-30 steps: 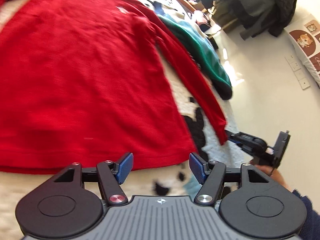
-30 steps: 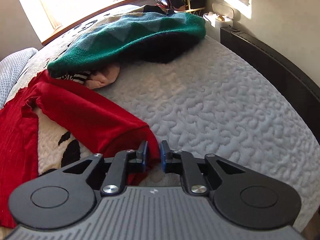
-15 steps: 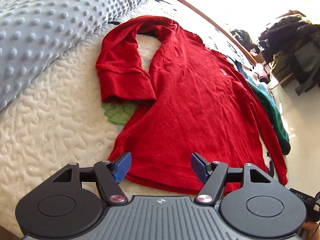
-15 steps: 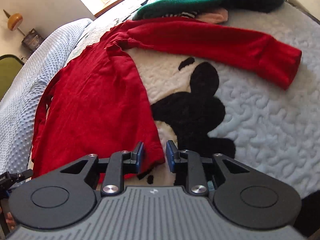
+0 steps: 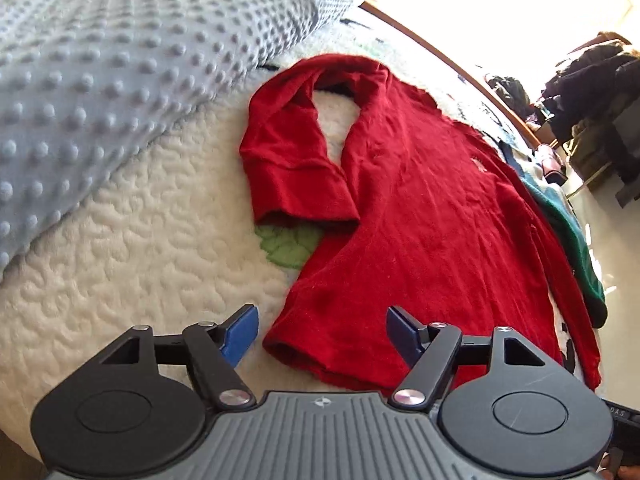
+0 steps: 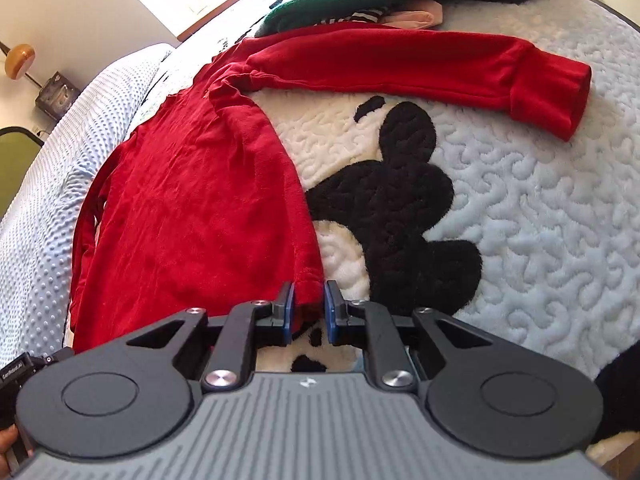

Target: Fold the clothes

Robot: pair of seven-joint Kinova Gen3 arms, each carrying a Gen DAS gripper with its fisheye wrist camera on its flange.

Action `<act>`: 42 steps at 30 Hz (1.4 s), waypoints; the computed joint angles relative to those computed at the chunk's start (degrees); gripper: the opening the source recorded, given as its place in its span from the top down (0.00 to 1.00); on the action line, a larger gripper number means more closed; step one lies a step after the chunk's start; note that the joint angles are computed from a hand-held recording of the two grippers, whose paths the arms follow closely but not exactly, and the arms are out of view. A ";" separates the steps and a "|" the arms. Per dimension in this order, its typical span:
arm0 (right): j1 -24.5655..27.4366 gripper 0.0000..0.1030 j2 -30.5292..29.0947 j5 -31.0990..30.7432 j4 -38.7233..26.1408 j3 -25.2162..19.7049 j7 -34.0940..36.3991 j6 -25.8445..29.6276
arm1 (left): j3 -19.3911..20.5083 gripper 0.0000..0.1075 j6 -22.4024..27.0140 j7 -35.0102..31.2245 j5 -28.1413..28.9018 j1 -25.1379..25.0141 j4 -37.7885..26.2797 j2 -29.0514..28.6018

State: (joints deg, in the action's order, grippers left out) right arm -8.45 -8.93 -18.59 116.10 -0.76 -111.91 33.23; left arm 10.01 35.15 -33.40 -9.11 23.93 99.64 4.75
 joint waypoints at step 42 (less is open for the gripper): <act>-19.09 0.74 8.96 39.12 -19.46 -16.15 -21.49 5.99 | 21.74 0.95 -20.64 -26.30 31.99 -34.94 8.43 3.22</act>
